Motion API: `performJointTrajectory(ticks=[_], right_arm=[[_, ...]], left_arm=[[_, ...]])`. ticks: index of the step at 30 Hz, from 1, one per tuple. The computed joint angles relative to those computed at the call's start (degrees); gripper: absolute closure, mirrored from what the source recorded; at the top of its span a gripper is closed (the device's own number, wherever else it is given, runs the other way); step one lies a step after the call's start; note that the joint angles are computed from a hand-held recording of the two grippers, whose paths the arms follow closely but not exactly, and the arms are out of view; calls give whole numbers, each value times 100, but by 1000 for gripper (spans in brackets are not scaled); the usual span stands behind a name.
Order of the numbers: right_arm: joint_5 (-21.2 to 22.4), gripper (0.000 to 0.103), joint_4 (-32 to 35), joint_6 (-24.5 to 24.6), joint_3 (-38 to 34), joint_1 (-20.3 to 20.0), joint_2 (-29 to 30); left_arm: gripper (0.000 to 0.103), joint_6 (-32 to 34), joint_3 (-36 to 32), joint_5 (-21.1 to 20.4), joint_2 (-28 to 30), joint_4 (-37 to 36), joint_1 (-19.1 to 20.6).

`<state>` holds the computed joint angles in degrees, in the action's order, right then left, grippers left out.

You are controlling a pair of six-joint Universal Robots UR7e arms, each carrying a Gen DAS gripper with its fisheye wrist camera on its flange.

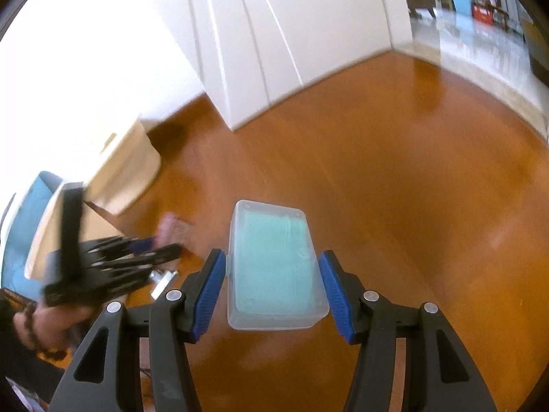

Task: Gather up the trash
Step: 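Drop the red box into the wastebasket with the left tool while the right tool drops the green box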

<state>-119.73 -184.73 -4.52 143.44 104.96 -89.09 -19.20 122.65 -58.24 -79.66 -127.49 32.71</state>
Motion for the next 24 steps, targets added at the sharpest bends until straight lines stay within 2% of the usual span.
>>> performJointTrajectory(ticks=[2,4,7,9,13,17,21,24], right_arm=[[-325,44,366,113,-427,539,248],[-554,44,814,324,-847,978,476],[-933,44,1670,692,-1529,1704,771],[-1145,44,2219,886,-2047,2216,998],[-1386,44,3038,1234,-2908,2930,1447],[-1513,44,3706,1444,-3659,3434,1914],[-1505,44,4279,1696,-4287,3754,2324],[-1484,44,4505,1800,-4638,3890,2579]], left_arm=[[74,-347,-182,308,-640,550,-160],[74,-762,-445,784,-1190,1206,-338],[74,-1656,-964,1420,-1892,2610,-584],[74,-2049,-1296,1669,-2192,3402,-627],[74,-2702,-1996,2091,-2607,4969,-592],[74,-3311,-2334,2150,-2748,5828,-548],[74,-3419,-2525,2090,-2779,6150,-345],[74,-3401,-2535,1826,-2527,6180,-90]])
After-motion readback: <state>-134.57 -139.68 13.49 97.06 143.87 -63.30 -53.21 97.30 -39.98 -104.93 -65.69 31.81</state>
